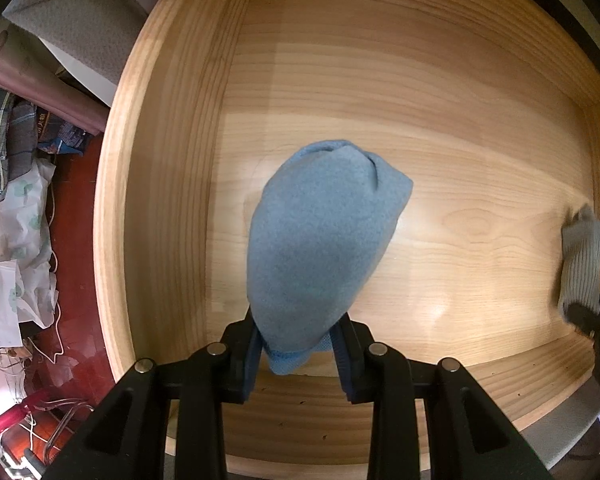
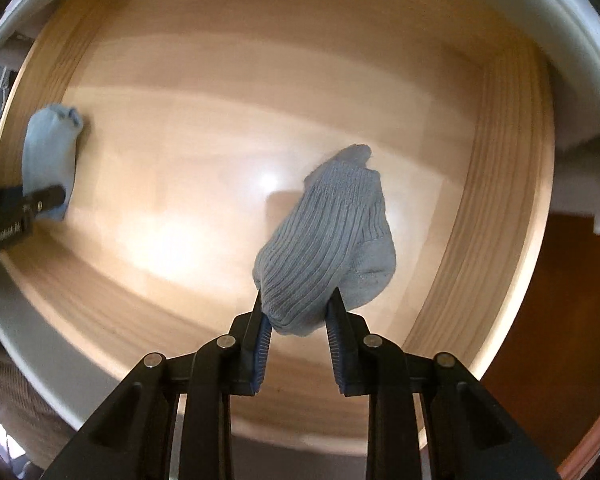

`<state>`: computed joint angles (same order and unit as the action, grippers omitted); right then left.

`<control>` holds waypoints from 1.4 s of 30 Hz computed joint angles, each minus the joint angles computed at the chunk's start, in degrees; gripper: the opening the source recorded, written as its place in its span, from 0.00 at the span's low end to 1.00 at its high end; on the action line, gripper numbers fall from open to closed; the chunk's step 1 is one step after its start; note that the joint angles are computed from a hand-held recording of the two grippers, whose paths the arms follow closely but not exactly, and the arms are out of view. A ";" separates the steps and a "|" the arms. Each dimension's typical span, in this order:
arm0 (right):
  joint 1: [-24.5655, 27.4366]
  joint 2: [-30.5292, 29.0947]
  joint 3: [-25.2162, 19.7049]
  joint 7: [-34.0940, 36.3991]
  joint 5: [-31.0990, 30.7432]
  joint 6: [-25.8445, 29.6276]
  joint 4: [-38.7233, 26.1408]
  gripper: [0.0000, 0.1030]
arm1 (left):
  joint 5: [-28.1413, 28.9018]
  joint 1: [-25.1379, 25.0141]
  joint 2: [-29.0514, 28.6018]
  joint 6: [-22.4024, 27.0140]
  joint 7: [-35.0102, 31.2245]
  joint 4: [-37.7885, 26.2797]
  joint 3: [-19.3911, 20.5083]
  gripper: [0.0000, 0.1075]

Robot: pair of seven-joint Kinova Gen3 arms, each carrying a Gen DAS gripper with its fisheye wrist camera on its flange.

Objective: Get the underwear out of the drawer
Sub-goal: 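Hold the light blue sock with the left tool while the right tool lifts the grey sock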

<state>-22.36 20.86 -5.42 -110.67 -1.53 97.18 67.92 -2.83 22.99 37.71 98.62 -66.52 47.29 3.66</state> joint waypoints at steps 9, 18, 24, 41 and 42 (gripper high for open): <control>1.53 -1.17 0.71 -0.46 -0.08 0.72 -1.06 0.38 | 0.46 -0.70 -0.75 -0.68 -0.38 1.34 0.13 0.29; 1.90 2.44 2.06 -3.34 3.07 1.34 -5.87 0.67 | 1.22 -1.87 -1.41 -1.54 -1.03 2.77 0.32 0.29; 2.87 4.28 1.75 -3.48 1.37 0.06 -3.13 0.67 | 1.70 -2.43 -1.39 -1.58 -1.48 2.93 0.42 0.30; 5.16 3.30 1.21 -0.94 -2.13 -5.96 4.99 0.67 | 5.59 -5.29 1.33 1.67 -2.35 -1.32 0.93 0.44; 5.25 3.20 1.19 -0.75 -2.22 -6.38 5.37 0.68 | 6.09 -5.50 1.00 0.98 -1.19 -1.03 0.66 0.45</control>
<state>-17.10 24.05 -4.23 -111.42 -3.76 90.80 73.29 3.26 17.49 38.71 99.60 -67.71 46.26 4.32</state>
